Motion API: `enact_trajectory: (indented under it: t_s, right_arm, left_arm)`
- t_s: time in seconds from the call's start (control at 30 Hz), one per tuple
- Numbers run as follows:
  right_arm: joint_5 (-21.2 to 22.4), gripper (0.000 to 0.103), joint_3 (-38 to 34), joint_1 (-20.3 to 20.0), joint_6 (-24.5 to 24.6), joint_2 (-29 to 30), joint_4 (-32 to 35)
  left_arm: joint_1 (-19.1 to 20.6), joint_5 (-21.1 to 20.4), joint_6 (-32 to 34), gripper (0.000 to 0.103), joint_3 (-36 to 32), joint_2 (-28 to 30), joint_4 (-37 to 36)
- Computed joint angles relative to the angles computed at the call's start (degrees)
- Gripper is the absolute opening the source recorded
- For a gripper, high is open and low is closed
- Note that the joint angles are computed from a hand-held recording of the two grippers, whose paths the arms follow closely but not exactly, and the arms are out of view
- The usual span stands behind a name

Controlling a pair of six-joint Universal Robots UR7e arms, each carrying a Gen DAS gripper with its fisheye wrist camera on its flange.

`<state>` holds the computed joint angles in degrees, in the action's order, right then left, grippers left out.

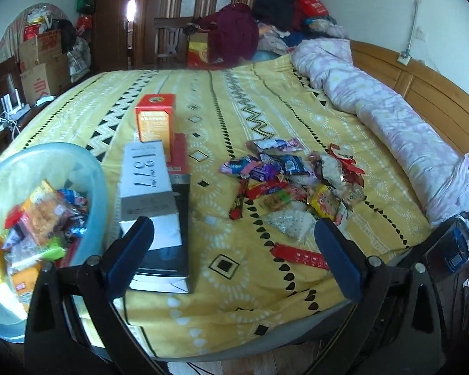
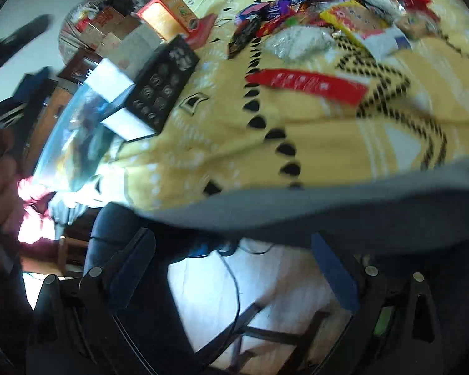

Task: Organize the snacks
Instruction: 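Move both open grippers back over the snack pile on the bed, then grasp the clear green-printed packet with the left gripper while the right grasps a white-blue packet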

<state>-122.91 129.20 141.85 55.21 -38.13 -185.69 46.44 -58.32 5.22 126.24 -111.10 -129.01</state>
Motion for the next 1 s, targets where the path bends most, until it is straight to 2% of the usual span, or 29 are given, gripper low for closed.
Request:
enact_trajectory:
  t_s: [0.07, 0.13, 0.27, 0.33, 0.37, 0.4, 0.43, 0.47, 0.53, 0.57, 0.63, 0.77, 0.87, 0.9, 1.0]
  right_arm:
    - [0.10, 0.103, 1.70, 0.79, 0.23, 0.17, -4.70]
    - [-1.12, 0.103, 3.18, 1.42, 2.36, -0.29, -6.18]
    - [3.34, 0.103, 6.03, -1.64, 0.66, -1.88, -8.01]
    - [3.32, 0.103, 6.81, -3.34, -0.76, -2.86, -7.62]
    - [2.75, 0.102, 7.55, -4.17, -1.50, -3.63, -7.52]
    - [2.15, 0.102, 8.04, -4.76, -1.95, -3.83, -8.04]
    - [1.33, 0.102, 8.90, -5.29, -1.95, -4.46, -8.70]
    - [0.60, 0.102, 9.86, -5.86, -2.01, -5.24, -9.47]
    - [-0.93, 0.102, 11.66, -6.75, -2.30, -6.74, -11.02]
    - [-2.10, 0.102, 12.47, -7.02, -2.28, -7.55, -11.27]
    - [-3.15, 0.102, 13.97, -8.00, -2.92, -8.82, -12.22]
    - [-3.74, 0.102, 15.75, -9.75, -4.96, -10.53, -14.40]
    - [-4.98, 0.102, 16.15, -9.83, -5.81, -11.87, -14.01]
    - [-5.26, 0.102, 16.46, -9.98, -6.18, -12.32, -14.09]
    - [-6.00, 0.102, 16.25, -10.37, -7.46, -13.05, -13.08]
  left_arm:
    - [0.04, -0.59, -0.49, 0.103, 0.70, 1.35, -0.54]
    - [0.65, -2.23, -1.09, 0.102, 0.61, 3.60, -0.84]
    - [2.18, -5.57, 1.20, 0.101, 0.60, 9.62, -5.53]
    - [3.88, -7.57, 3.70, 0.088, -0.57, 14.59, -7.12]
    - [4.95, -8.76, 4.33, 0.086, -1.98, 17.21, -5.42]
    - [6.55, -10.65, 3.61, 0.079, -4.33, 20.37, -1.31]
    - [8.08, -12.41, 0.80, 0.061, -6.73, 23.15, 3.24]
    - [9.53, -14.44, -2.30, 0.058, -8.22, 25.20, 5.62]
    - [11.06, -17.32, -5.94, 0.061, -8.10, 27.10, 4.72]
    - [10.79, -16.71, -7.23, 0.063, -7.19, 27.50, 2.95]
    - [9.84, -15.40, -9.35, 0.082, -5.00, 28.08, -1.12]
    - [8.21, -11.97, -12.51, 0.091, -3.48, 31.16, -5.23]
    - [8.34, -8.27, -13.00, 0.091, -3.68, 33.75, -5.65]
    - [8.83, -8.54, -12.95, 0.090, -3.76, 34.27, -5.80]
    - [8.97, -9.20, -11.91, 0.070, -3.08, 33.38, -6.65]
